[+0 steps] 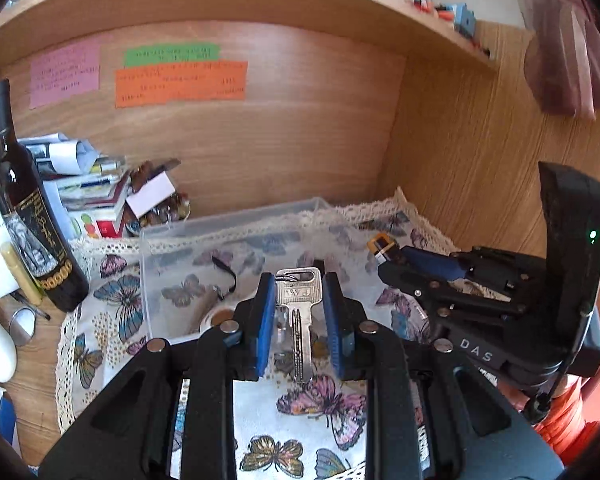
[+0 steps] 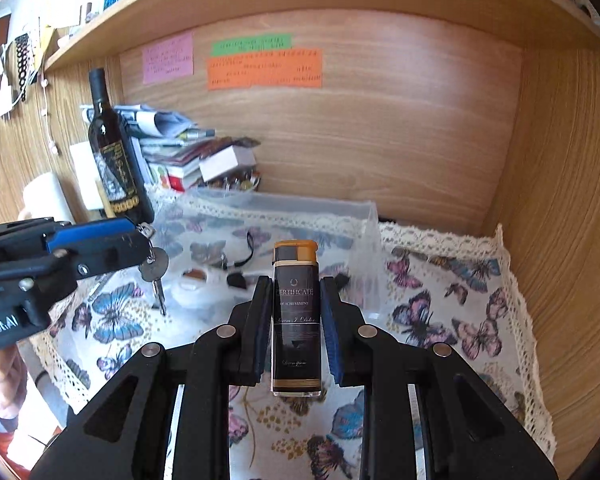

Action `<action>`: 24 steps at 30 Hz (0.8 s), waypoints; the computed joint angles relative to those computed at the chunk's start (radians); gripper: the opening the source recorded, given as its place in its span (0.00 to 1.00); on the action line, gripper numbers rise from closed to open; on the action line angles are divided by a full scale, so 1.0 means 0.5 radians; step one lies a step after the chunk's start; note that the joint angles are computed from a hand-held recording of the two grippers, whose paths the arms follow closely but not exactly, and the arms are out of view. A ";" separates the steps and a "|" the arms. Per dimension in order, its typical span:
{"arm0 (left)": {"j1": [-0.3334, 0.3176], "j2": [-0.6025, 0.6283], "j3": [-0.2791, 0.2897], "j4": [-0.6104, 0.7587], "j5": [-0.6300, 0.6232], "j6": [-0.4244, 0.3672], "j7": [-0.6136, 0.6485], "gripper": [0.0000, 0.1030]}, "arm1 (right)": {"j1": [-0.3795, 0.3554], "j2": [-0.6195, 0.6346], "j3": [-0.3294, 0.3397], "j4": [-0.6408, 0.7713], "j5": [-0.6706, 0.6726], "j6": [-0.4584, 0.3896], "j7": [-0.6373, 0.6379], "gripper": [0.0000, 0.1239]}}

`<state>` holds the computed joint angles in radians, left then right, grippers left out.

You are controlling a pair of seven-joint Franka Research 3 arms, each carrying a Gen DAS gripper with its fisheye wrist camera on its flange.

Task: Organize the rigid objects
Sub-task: 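Carry the keys and bottle into the clear box and open both tools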

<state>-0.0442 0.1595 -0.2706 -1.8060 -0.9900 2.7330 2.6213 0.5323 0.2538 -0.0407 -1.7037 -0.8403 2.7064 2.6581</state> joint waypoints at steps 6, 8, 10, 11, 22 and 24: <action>0.010 0.058 -0.011 0.125 -0.007 0.037 -0.029 0.23 | 0.002 0.020 -0.036 0.094 -0.108 -0.026 0.049 0.18; 0.021 0.097 -0.017 0.179 0.013 0.038 -0.069 0.23 | -0.003 0.041 -0.040 0.138 -0.124 -0.042 0.046 0.18; 0.030 0.140 -0.026 0.229 0.061 0.046 -0.123 0.23 | -0.014 0.067 -0.040 0.178 -0.104 -0.050 0.021 0.18; 0.038 0.166 -0.032 0.257 0.087 0.045 -0.151 0.23 | -0.024 0.086 -0.038 0.201 -0.076 -0.048 -0.008 0.18; 0.032 0.549 -0.030 0.606 0.751 -0.072 -0.745 0.22 | -0.060 0.420 -0.052 0.536 0.466 -0.155 -0.461 0.18; 0.038 0.625 -0.036 0.687 0.857 -0.157 -0.847 0.23 | -0.053 0.494 -0.065 0.617 0.567 -0.207 -0.551 0.18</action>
<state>-0.0252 0.4719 -0.2884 -1.4623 -0.5616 2.6543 2.1976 0.5059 0.5009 -0.0733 -1.3950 -0.5568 2.6027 2.3827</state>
